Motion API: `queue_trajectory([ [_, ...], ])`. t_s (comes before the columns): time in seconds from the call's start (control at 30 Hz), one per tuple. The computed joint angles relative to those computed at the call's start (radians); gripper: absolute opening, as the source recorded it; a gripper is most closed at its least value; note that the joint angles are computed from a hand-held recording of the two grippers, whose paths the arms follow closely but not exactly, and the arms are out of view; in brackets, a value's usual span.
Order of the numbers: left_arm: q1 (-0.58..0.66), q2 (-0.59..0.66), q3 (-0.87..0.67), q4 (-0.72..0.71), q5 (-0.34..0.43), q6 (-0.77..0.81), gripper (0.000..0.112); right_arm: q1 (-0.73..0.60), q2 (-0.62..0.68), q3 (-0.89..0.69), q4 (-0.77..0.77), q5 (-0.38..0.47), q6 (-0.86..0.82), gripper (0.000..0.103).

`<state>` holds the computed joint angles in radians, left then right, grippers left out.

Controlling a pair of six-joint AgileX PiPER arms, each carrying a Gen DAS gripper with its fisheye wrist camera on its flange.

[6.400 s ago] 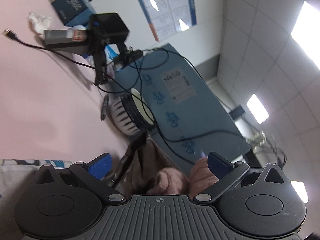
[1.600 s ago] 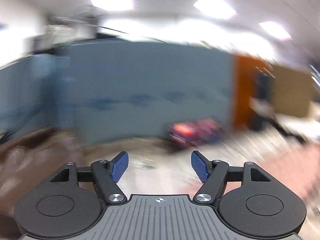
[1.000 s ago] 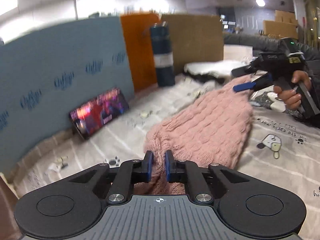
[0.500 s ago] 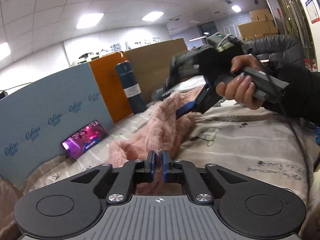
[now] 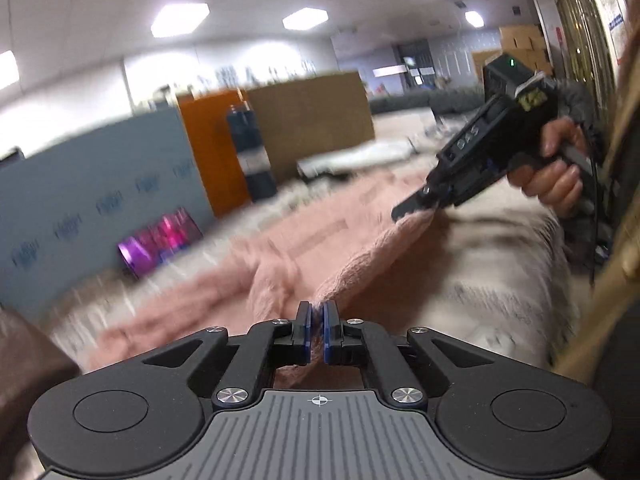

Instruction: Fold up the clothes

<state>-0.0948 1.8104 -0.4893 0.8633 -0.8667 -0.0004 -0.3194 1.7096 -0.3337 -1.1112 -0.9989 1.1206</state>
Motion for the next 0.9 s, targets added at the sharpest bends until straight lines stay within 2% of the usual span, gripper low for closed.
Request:
queue_trajectory([
  [0.13, 0.028, 0.017, -0.012, 0.058, 0.088, -0.097, 0.004, -0.012, 0.009, 0.022, -0.040, 0.051, -0.038, 0.014],
  [0.2, 0.066, 0.010, -0.006, 0.104, 0.072, -0.156, 0.005, -0.041, -0.003, 0.039, -0.033, 0.069, -0.071, 0.020],
  [0.23, 0.093, 0.004, -0.005, 0.141, 0.056, -0.196, 0.005, -0.075, -0.013, 0.051, -0.019, 0.061, -0.094, 0.038],
  [0.27, 0.121, -0.002, -0.003, 0.175, 0.033, -0.235, 0.005, -0.112, -0.026, 0.063, -0.003, 0.051, -0.112, 0.051],
  [0.33, 0.177, -0.005, -0.003, 0.226, -0.039, -0.303, 0.012, -0.208, -0.048, 0.079, 0.011, 0.020, -0.137, 0.052],
  [0.4, 0.213, 0.012, -0.017, 0.229, -0.130, -0.358, 0.016, -0.250, -0.065, 0.088, 0.120, 0.024, -0.212, 0.061],
  [0.43, 0.212, 0.024, -0.025, 0.194, -0.161, -0.370, 0.026, -0.257, -0.071, 0.091, 0.198, 0.031, -0.259, 0.066],
  [0.47, 0.204, 0.032, -0.033, 0.151, -0.177, -0.380, 0.033, -0.252, -0.071, 0.085, 0.281, 0.049, -0.301, 0.067],
  [0.5, 0.182, 0.034, -0.043, 0.091, -0.154, -0.377, 0.051, -0.231, -0.063, 0.065, 0.372, 0.083, -0.334, 0.067],
  [0.53, 0.147, 0.032, -0.057, 0.028, -0.095, -0.357, 0.061, -0.209, -0.050, 0.040, 0.458, 0.119, -0.363, 0.067],
  [0.63, 0.065, 0.035, -0.106, -0.125, 0.076, -0.290, 0.061, -0.139, 0.009, -0.082, 0.622, 0.293, -0.368, 0.069],
  [0.7, 0.044, 0.041, -0.127, -0.170, 0.159, -0.268, 0.061, -0.127, 0.057, -0.141, 0.652, 0.349, -0.353, 0.064],
  [0.73, 0.047, 0.044, -0.131, -0.168, 0.180, -0.273, 0.061, -0.113, 0.075, -0.158, 0.687, 0.365, -0.382, 0.043],
  [0.77, 0.054, 0.047, -0.131, -0.159, 0.188, -0.277, 0.062, -0.085, 0.083, -0.168, 0.748, 0.382, -0.451, 0.010],
  [0.83, 0.074, 0.058, -0.131, -0.131, 0.188, -0.284, 0.066, -0.064, 0.088, -0.168, 0.785, 0.385, -0.496, 0.007],
  [0.9, 0.087, 0.070, -0.139, -0.100, 0.189, -0.298, 0.066, -0.062, 0.062, -0.118, 0.835, 0.323, -0.523, 0.007],
])
